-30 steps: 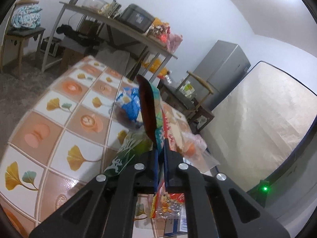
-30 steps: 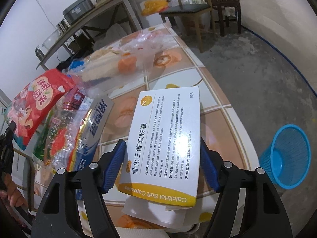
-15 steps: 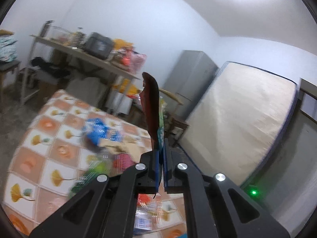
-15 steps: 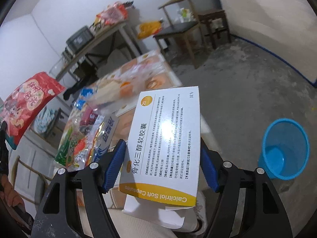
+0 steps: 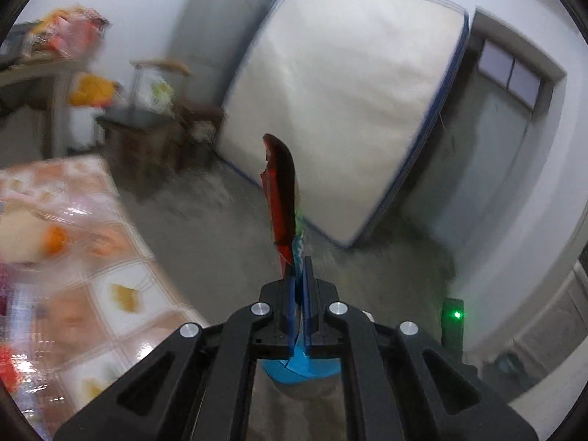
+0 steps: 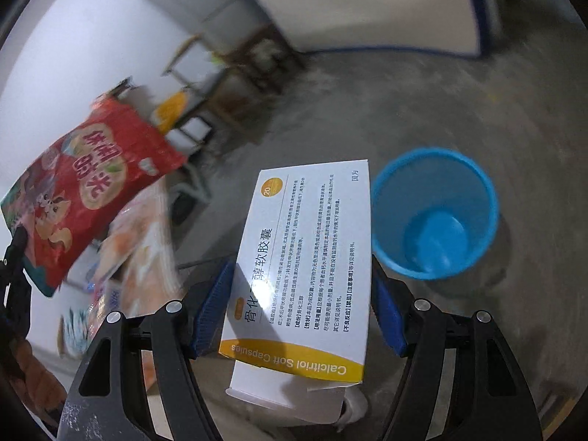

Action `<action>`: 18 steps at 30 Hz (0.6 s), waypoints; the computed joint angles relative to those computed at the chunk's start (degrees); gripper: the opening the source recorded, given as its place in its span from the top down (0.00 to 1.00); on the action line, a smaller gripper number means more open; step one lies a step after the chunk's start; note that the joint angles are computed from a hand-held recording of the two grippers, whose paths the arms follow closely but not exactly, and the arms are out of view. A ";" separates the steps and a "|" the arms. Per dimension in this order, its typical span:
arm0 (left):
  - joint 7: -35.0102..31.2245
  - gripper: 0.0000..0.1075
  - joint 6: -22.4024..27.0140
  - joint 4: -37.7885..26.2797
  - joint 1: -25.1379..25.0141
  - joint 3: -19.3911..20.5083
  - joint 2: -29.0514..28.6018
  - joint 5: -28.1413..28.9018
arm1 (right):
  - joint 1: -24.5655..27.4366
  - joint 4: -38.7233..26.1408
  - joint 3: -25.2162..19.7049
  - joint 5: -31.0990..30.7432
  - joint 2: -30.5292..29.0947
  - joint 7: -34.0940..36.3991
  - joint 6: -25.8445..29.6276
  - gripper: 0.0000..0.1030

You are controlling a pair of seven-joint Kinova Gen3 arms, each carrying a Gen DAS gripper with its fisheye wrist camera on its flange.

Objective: Collect trash
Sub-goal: 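Carry the red snack bag and white capsule box over the blue wastebasket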

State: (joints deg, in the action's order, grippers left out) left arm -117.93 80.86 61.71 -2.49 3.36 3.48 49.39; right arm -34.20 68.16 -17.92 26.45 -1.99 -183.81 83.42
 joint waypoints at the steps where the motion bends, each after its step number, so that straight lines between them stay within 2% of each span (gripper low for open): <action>1: 1.50 0.98 -1.31 -0.22 2.65 0.70 1.15 -2.33 | 2.63 2.65 0.46 -2.33 -0.88 -0.38 -2.00 0.35; 4: 5.88 0.98 -4.28 -1.98 10.56 3.88 6.33 -9.32 | 7.64 10.62 3.87 -9.32 -2.83 0.51 -8.97 0.35; 5: 7.24 0.98 -4.95 -2.61 12.09 5.23 7.99 -11.39 | 7.73 13.23 6.20 -11.64 -3.72 2.01 -11.30 0.35; 7: 10.38 0.97 -5.44 -4.65 15.07 8.16 12.44 -15.49 | 10.79 18.43 7.84 -15.79 -5.00 3.18 -15.96 0.35; 9: 12.50 0.97 -6.09 -5.99 17.74 8.91 15.25 -18.14 | 13.04 22.96 10.39 -20.20 -5.40 4.87 -20.62 0.34; 14: 18.68 0.97 -7.57 -10.44 24.40 9.12 23.03 -25.50 | 19.55 32.44 12.23 -26.62 -5.12 6.73 -32.17 0.31; 17: 21.53 0.88 -8.19 -11.34 26.77 8.87 26.15 -27.43 | 22.24 35.43 13.09 -29.02 -4.10 7.51 -35.22 0.28; 18: 22.82 0.78 -7.13 -12.72 27.63 9.08 27.95 -28.78 | 22.90 35.53 13.14 -29.17 -3.40 7.40 -34.79 0.27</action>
